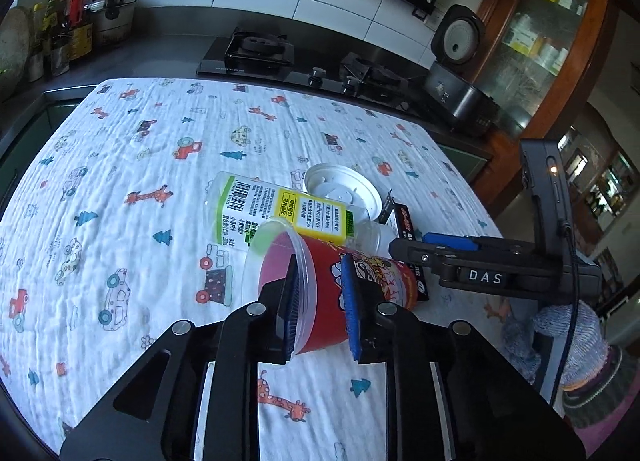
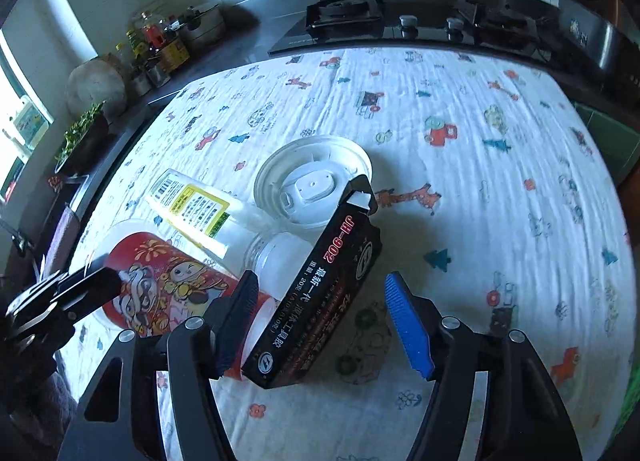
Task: Collect trash
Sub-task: 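Grasp the red snack cup with the left tool while the right grasps the black box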
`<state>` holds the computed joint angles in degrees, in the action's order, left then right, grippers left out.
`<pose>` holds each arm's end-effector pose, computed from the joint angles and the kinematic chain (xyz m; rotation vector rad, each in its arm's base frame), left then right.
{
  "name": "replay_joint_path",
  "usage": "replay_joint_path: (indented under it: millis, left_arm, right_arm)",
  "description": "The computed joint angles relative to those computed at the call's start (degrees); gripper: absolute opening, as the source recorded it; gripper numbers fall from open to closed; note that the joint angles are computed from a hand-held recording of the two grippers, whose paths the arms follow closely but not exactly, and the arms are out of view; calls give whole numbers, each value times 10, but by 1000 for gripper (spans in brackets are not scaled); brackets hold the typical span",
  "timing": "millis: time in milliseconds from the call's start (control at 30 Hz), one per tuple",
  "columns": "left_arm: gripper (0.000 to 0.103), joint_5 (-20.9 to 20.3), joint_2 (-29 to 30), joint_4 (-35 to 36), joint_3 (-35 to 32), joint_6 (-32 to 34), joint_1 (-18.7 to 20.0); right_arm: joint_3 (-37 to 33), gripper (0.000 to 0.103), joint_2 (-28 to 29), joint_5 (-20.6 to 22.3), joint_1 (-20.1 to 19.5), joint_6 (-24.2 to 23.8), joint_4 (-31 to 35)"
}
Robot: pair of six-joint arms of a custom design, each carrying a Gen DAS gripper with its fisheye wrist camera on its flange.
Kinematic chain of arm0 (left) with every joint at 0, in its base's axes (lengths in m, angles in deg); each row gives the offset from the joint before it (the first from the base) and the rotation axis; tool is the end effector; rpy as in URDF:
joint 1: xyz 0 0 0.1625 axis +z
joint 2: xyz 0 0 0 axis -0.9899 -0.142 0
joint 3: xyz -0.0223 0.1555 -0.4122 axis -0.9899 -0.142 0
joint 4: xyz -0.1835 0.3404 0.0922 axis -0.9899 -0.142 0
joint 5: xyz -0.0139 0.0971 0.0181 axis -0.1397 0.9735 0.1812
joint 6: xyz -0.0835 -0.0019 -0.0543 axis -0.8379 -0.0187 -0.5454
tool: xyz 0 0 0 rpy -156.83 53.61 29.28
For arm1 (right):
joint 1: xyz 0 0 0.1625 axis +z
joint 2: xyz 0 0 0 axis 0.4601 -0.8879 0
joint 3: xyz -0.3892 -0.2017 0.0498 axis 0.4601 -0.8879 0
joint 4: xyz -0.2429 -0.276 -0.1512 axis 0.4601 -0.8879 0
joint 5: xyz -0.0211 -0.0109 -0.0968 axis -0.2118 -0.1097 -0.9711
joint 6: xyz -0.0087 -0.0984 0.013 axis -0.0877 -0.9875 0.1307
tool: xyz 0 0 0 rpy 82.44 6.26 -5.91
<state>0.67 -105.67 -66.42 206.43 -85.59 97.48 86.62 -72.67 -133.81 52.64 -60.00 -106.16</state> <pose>-0.3715 -0.3292 -0.0387 -0.0374 2.3603 -1.1893 0.0263 -0.5143 0.2998 1.0432 -2.6320 0.1960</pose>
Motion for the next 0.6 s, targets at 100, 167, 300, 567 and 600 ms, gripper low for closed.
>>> replay_joint_path:
  millis: [100,167,300,567,600]
  left_arm:
    - [16,2,-5,12,4,-5,-7]
    - [16,0,-8,16,6,-11,-8]
    - [16,-8,-13,5,14,-10,-7]
    - [35,-26,-15,-17,27,-10,-5]
    - [35,-28,-13,-27,28,-1,-4]
  right_arm:
    - [-13,64,7,3,-7,25,29]
    - [-20,64,11,6,-12,40,46]
    - [-33,63,20,10,-19,64,78]
    - [-18,63,25,4,-12,62,48]
    - [-15,62,25,2,-11,57,40]
